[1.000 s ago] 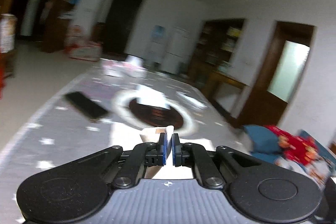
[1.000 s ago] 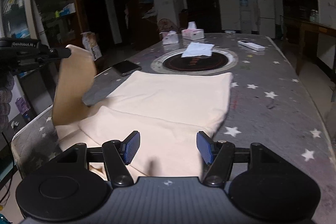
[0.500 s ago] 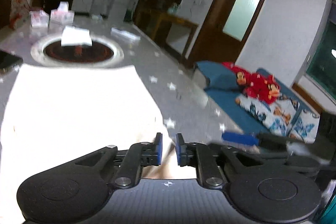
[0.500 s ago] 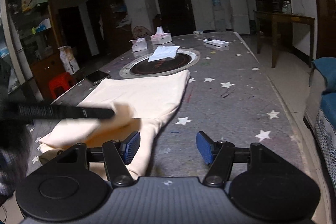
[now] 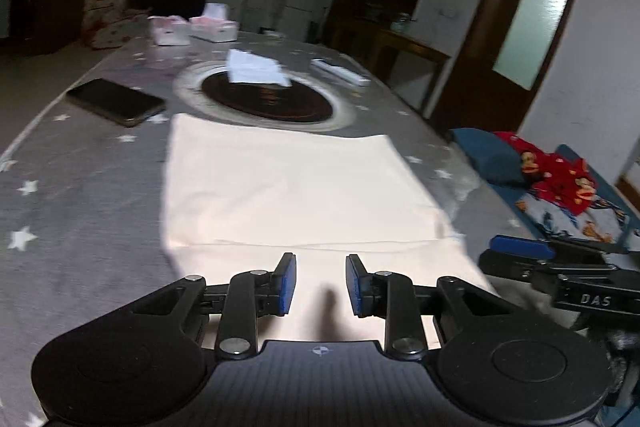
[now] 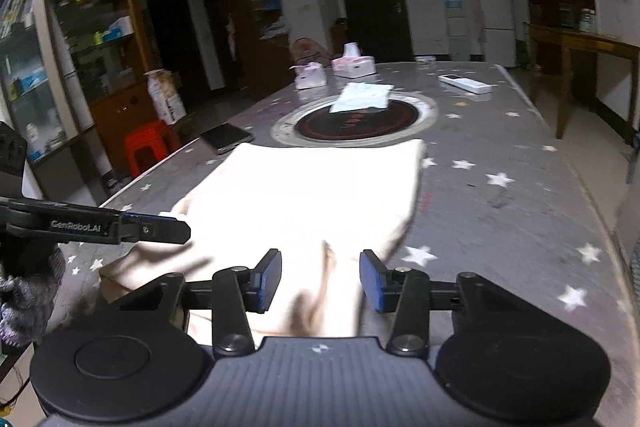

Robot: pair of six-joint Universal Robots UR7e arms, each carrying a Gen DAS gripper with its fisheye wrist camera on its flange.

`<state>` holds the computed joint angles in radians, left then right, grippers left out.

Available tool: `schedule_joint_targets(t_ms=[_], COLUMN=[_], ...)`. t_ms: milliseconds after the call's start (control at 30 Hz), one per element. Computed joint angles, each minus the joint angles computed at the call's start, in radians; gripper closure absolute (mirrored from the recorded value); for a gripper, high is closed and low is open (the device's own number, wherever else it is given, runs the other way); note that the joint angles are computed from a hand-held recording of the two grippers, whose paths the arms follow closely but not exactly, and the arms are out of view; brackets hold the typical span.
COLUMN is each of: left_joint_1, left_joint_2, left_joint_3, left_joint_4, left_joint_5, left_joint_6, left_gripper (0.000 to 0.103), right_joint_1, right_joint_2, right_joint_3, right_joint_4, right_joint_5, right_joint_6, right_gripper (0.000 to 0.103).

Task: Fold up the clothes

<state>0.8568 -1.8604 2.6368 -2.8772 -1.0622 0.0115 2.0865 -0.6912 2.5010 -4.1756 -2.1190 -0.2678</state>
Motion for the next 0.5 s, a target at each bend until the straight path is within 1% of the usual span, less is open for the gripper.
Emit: schedule_joint_targets(t_ms=[67, 167, 200, 300, 367, 433, 500], left_joint_1=[0.027, 0.059, 0.075, 0.109, 0.114, 0.106, 0.105], left_joint_2=[0.010, 0.018, 0.024, 0.027, 0.015, 0.016, 0.003], left_joint_3=[-0.012, -0.026, -0.032, -0.044, -0.048, -0.046, -0.043], left_joint_4=[-0.007, -0.005, -0.013, -0.025, -0.014, -0.026, -0.018], left_joint_5=[0.014, 0.036, 0.031, 0.029, 0.024, 0.039, 0.037], left_joint_6=[0.011, 0.017, 0.028, 0.067, 0.068, 0.084, 0.089], left_gripper=[0.075, 0.075, 0.075, 0.081, 0.081, 0.081, 0.081], right_joint_1=[-0.007, -0.019, -0.023, -0.031, -0.031, -0.027, -0.021], right_joint_2=[0.007, 0.017, 0.020, 0.026, 0.026, 0.027, 0.028], right_joint_3=[-0.026, -0.051, -0.059, -0.064, -0.063, -0.063, -0.065], right_joint_4=[0.036, 0.078, 0.092, 0.114, 0.117, 0.118, 0.123], right_joint_5=[-0.001, -0.012, -0.016, -0.025, -0.030, -0.035, -0.040], right_joint_6=[-0.005, 0.000, 0.002, 0.007, 0.010, 0.009, 0.004], right_gripper=[0.067, 0.070, 0.071, 0.073, 0.075, 0.075, 0.075])
